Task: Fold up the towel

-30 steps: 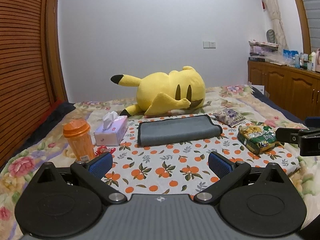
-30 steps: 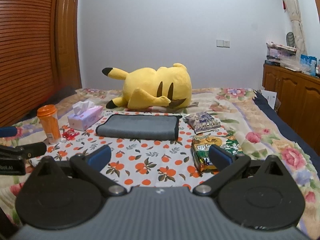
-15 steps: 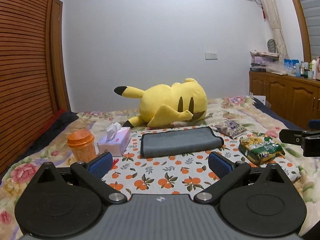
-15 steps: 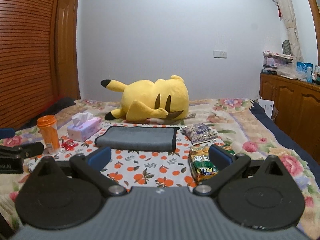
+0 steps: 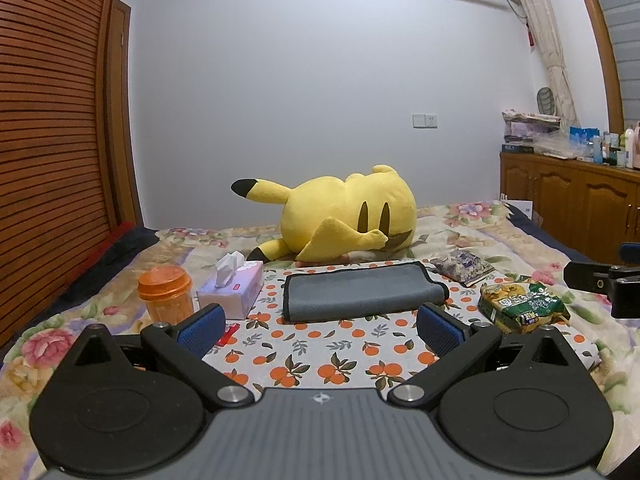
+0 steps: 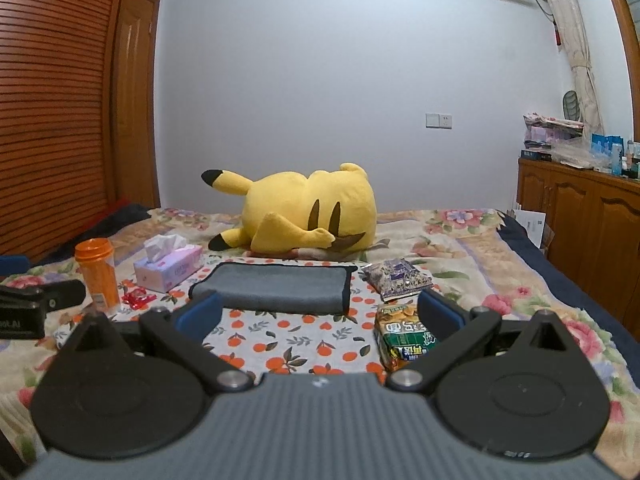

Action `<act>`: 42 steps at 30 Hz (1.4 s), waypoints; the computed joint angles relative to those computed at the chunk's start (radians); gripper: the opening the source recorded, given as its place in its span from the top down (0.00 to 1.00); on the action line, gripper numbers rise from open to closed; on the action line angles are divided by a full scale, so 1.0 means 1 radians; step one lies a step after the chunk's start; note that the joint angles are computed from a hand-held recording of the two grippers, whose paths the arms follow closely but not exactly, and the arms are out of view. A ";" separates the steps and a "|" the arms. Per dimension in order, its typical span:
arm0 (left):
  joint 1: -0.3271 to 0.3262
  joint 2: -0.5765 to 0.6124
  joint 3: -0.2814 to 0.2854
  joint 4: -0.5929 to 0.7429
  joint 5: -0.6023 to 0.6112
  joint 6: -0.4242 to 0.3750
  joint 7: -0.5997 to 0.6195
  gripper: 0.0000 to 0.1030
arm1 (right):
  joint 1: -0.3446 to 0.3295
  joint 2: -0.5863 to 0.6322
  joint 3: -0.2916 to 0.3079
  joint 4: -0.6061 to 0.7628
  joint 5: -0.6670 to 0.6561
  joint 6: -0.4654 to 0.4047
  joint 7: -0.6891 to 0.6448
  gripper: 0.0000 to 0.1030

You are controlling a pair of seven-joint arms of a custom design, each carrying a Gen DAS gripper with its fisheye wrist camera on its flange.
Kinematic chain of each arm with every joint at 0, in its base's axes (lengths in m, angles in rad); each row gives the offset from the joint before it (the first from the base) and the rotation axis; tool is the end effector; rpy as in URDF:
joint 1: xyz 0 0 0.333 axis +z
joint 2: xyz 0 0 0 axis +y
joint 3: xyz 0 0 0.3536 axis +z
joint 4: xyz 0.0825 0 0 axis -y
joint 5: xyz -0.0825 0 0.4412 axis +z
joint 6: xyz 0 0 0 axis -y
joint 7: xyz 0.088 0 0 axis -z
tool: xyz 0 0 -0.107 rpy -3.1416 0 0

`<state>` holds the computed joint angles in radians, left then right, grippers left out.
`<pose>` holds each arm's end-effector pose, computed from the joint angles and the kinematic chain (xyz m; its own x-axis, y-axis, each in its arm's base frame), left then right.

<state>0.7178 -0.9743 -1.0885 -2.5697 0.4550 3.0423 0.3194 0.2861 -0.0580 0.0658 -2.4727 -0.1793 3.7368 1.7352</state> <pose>0.4159 -0.2589 0.4863 0.2661 -0.9597 -0.0906 -0.3011 0.0065 -0.9536 0.4991 0.2090 0.4733 0.4300 -0.9021 -0.0365 -0.2434 -0.0769 -0.9669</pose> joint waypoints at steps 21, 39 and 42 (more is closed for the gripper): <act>-0.008 0.009 0.006 -0.004 0.009 -0.005 0.002 0.00 | 0.000 0.000 -0.001 0.000 -0.004 -0.002 0.005 0.00; -0.012 0.021 0.010 -0.001 0.023 -0.014 -0.009 0.00 | 0.000 0.000 -0.001 0.001 -0.005 -0.003 0.008 0.00; -0.012 0.022 0.010 -0.001 0.025 -0.015 -0.009 0.00 | 0.000 0.000 -0.001 0.001 -0.004 -0.003 0.007 0.00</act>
<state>0.7054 -0.9528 -1.0781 -2.5706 0.4798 3.0278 0.3099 0.2857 -0.0581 0.0649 -2.4717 -0.1836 3.7339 1.7425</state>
